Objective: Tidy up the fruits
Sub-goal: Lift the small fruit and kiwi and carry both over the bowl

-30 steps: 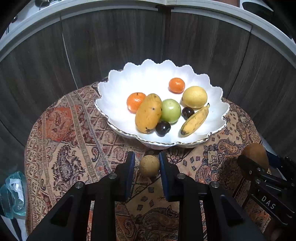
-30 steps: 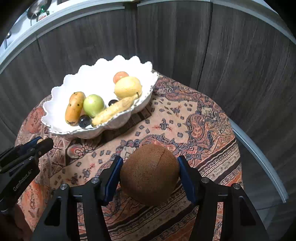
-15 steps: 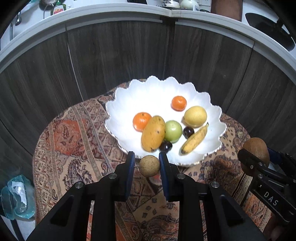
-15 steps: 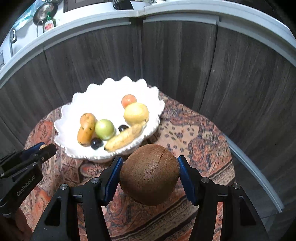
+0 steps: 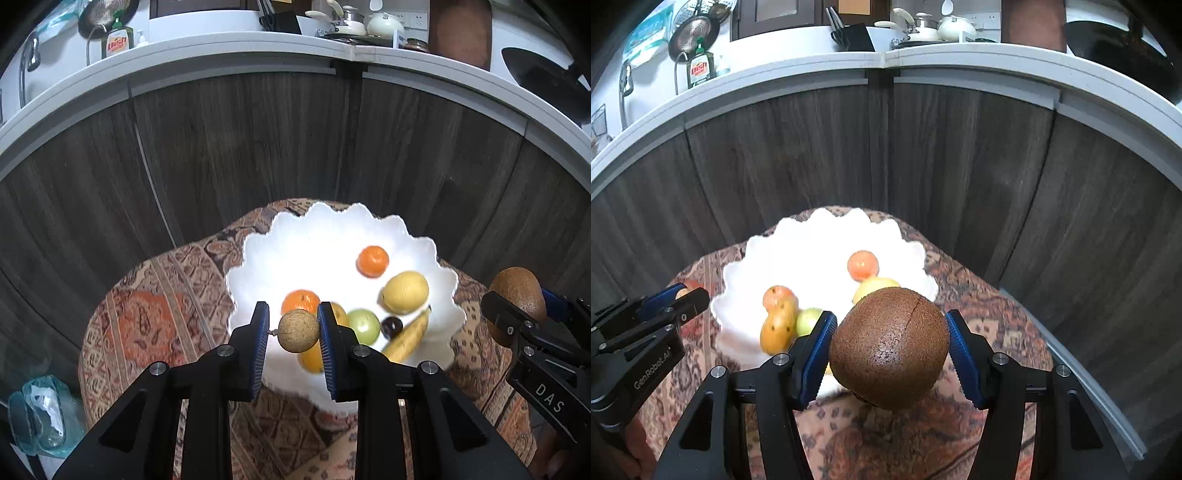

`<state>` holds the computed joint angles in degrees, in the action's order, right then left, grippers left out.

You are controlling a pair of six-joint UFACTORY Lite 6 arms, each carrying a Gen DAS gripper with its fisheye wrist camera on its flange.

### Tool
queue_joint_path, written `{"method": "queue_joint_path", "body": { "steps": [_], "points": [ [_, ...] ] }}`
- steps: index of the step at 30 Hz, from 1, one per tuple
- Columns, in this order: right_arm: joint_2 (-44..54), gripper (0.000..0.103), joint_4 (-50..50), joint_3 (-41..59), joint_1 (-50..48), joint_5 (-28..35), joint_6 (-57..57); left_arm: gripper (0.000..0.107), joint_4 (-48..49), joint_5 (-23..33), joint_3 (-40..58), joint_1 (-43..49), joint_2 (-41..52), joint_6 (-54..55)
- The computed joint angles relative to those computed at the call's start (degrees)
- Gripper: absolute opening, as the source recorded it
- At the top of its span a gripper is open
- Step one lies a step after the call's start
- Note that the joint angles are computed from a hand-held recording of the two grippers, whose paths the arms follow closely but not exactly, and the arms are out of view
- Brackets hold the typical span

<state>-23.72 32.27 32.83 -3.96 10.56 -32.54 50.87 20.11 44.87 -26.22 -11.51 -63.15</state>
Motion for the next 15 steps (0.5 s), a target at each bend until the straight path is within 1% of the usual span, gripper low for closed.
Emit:
{"method": "queue_joint_path", "body": {
  "steps": [5,11,15],
  "points": [
    [7.4,0.061,3.6,5.6,1.3,-1.3,-3.0,0.027,-1.4,-2.9,4.8,3.5,6.5,3.3],
    [15.0,0.061,4.7,9.8,3.8,-3.1,-3.4,0.027,-3.4,-6.3,8.5,7.3,13.4,7.1],
    [19.7,0.061,9.6,12.2,4.6,-3.5,-7.8,0.027,-5.8,-8.2,10.0,9.0,17.1,10.0]
  ]
}}
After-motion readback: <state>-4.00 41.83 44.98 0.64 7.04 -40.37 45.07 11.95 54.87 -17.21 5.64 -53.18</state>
